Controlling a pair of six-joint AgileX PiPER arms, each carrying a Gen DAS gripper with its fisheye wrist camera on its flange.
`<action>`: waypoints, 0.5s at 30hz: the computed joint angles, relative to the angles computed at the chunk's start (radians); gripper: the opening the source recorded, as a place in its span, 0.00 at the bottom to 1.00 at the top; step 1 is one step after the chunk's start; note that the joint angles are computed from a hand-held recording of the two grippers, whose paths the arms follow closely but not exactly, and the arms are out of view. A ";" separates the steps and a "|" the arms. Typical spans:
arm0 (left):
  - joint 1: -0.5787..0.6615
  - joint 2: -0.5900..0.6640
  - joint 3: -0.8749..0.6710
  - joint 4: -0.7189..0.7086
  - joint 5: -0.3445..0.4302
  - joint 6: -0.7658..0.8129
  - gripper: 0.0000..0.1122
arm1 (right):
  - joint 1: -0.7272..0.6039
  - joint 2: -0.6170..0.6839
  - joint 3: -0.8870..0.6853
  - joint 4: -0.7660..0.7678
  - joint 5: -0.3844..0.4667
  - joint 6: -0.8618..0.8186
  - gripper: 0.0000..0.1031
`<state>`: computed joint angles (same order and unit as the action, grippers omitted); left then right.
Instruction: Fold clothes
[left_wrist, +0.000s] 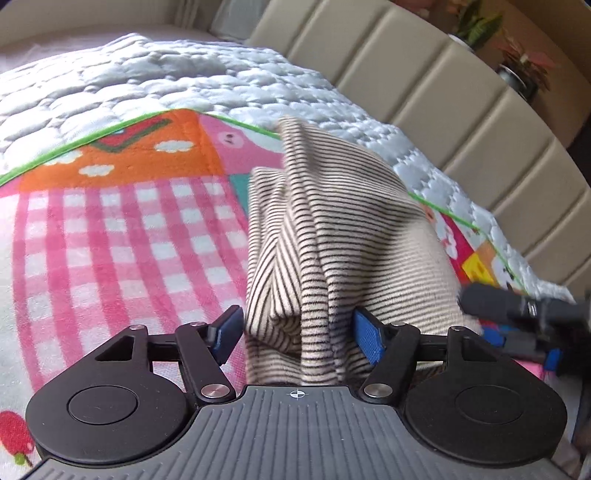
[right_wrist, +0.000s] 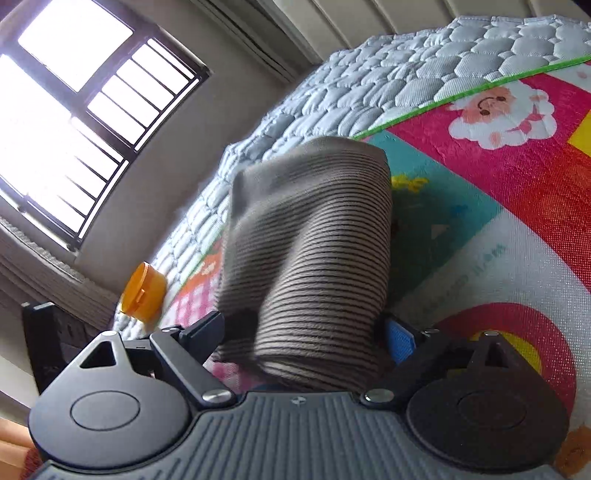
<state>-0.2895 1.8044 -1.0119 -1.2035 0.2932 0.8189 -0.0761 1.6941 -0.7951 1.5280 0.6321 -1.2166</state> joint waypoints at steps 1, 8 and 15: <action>0.009 0.002 -0.002 0.006 0.007 -0.020 0.63 | 0.025 0.005 -0.014 -0.054 -0.056 0.045 0.87; 0.002 -0.038 -0.062 0.436 0.007 -0.393 0.62 | 0.081 -0.004 -0.009 -0.098 -0.162 0.036 0.87; -0.012 -0.062 -0.228 0.550 0.079 -0.491 0.59 | 0.082 -0.009 -0.013 -0.134 -0.165 0.060 0.87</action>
<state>-0.3018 1.7420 -1.2398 -0.6533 0.3722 0.3277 0.0054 1.6854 -0.8081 1.3941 0.4674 -1.1561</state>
